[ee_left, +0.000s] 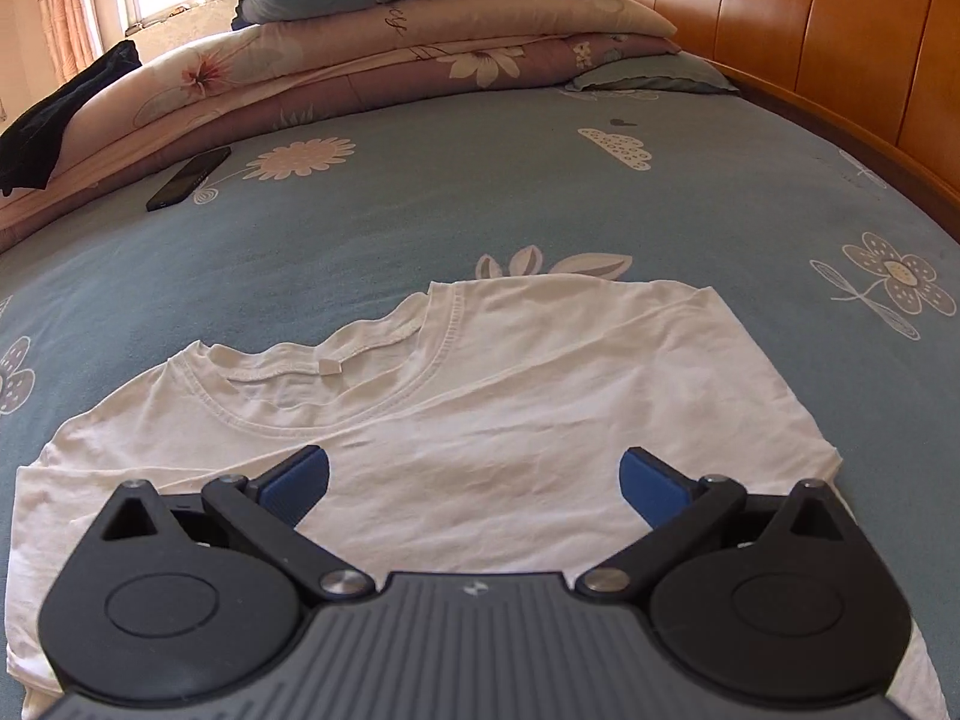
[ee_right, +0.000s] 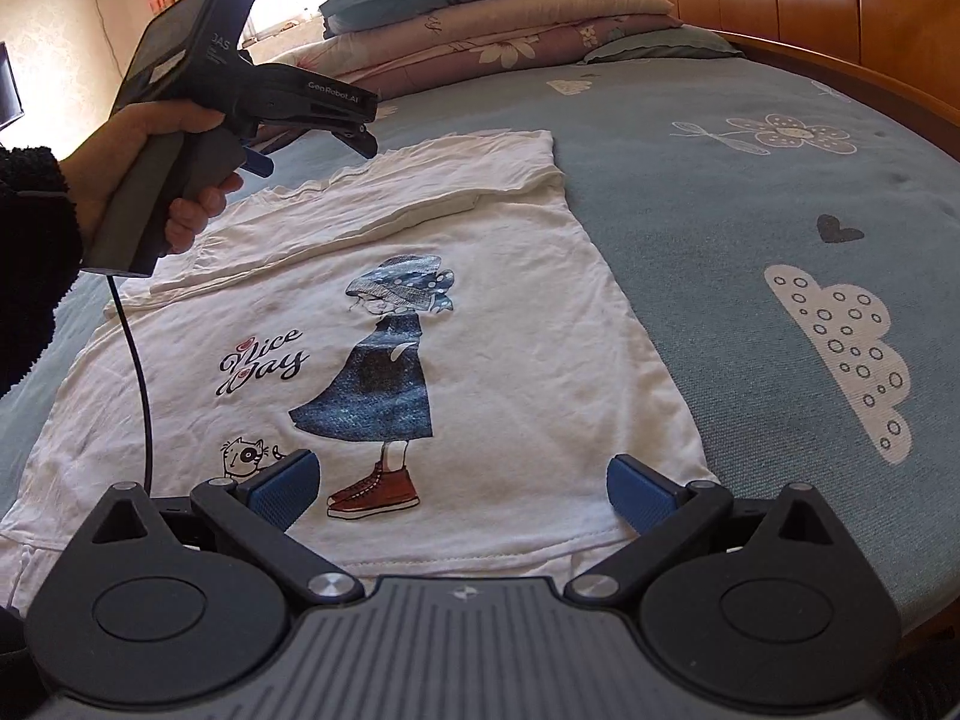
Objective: Fold clothes
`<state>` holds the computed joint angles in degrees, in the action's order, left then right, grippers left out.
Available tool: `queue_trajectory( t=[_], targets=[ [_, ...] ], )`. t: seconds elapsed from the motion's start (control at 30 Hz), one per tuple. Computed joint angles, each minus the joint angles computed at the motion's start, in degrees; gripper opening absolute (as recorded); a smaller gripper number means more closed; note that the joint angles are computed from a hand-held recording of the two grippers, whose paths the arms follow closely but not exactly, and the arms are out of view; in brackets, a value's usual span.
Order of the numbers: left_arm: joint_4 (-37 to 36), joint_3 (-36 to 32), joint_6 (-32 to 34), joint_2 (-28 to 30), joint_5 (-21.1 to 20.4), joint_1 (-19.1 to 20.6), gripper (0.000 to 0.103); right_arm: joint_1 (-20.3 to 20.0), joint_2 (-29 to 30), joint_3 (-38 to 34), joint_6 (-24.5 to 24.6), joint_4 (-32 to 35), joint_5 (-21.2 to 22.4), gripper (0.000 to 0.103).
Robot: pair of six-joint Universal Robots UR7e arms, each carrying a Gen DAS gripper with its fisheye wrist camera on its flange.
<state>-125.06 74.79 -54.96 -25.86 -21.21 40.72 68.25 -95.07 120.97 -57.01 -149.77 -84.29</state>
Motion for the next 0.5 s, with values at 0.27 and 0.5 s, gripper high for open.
queue_trajectory(
  t=[0.27, 0.5],
  targets=[
    [-8.1, 3.2, 5.5, 2.7, 0.3, -0.4, 0.103, -0.6, 0.0, -1.3, 1.5, 2.7, 1.3, 0.103],
    [-6.3, 5.4, 7.8, 2.0, 5.4, -2.8, 0.102, -0.6, 0.1, -1.4, 1.6, 2.8, 1.3, 0.103]
  ],
)
